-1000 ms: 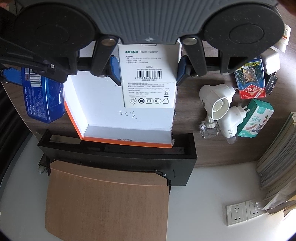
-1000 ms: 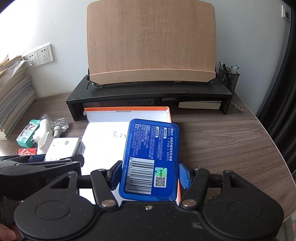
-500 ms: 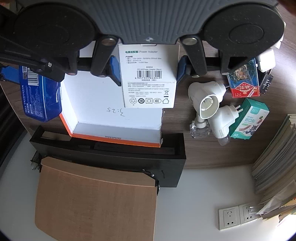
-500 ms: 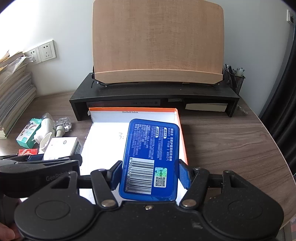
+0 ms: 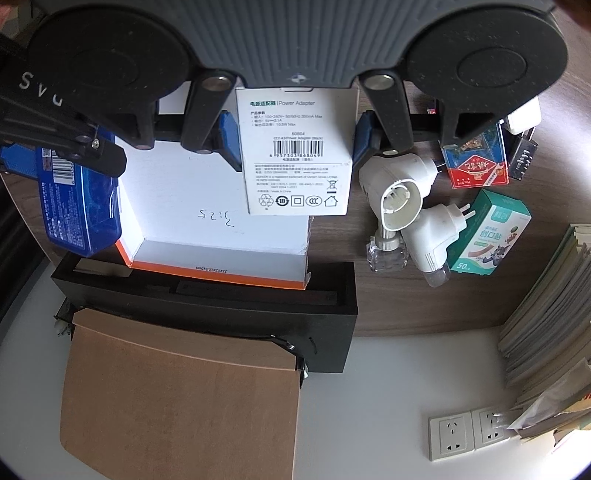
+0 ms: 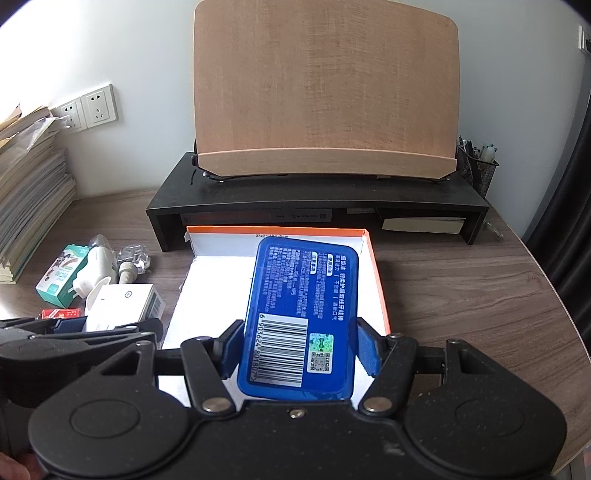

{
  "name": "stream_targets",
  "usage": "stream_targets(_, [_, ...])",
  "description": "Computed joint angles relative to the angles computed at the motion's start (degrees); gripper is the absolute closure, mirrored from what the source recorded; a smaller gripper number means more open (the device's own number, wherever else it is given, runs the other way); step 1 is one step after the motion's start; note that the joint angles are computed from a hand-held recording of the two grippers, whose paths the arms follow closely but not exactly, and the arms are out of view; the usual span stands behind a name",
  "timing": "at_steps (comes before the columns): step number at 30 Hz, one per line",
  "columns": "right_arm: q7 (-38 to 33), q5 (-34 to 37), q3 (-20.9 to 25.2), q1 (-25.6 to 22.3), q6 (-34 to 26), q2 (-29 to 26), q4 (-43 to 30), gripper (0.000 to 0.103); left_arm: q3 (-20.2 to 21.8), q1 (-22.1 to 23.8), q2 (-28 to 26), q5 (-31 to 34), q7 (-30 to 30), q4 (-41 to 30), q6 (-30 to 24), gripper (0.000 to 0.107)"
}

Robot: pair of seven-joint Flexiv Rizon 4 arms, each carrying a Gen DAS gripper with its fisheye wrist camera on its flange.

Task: Organize rigid objects
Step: 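Move both held items over the white tray and lower them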

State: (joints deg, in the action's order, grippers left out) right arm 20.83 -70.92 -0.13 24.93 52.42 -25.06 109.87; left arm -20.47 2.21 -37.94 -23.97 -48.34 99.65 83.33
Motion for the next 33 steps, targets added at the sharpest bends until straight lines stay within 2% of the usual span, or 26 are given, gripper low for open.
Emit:
stream_targets(11, [-2.30,0.76,-1.05,-0.77,2.52,-2.00,-1.57,0.029,1.20,-1.03,-1.51,0.61,-0.10,-2.14,-1.36,0.047])
stream_targets(16, [-3.05,0.86,-1.84,-0.94,2.98,-2.54,-1.81,0.029,-0.23,-0.29,-2.61,0.23,1.34,-3.12,-1.86,0.047])
stream_targets(27, [-4.98,0.33,-2.96,-2.99,5.47,-2.91,-1.48,0.029,1.07,-3.16,-4.47,0.67,0.38,-6.93,-2.31,0.047])
stream_targets(33, [-6.47,0.17,-3.56,-4.07,6.93,-3.24,-1.42,0.029,3.58,-5.65,-5.94,1.47,-1.95,-9.72,-3.57,0.047])
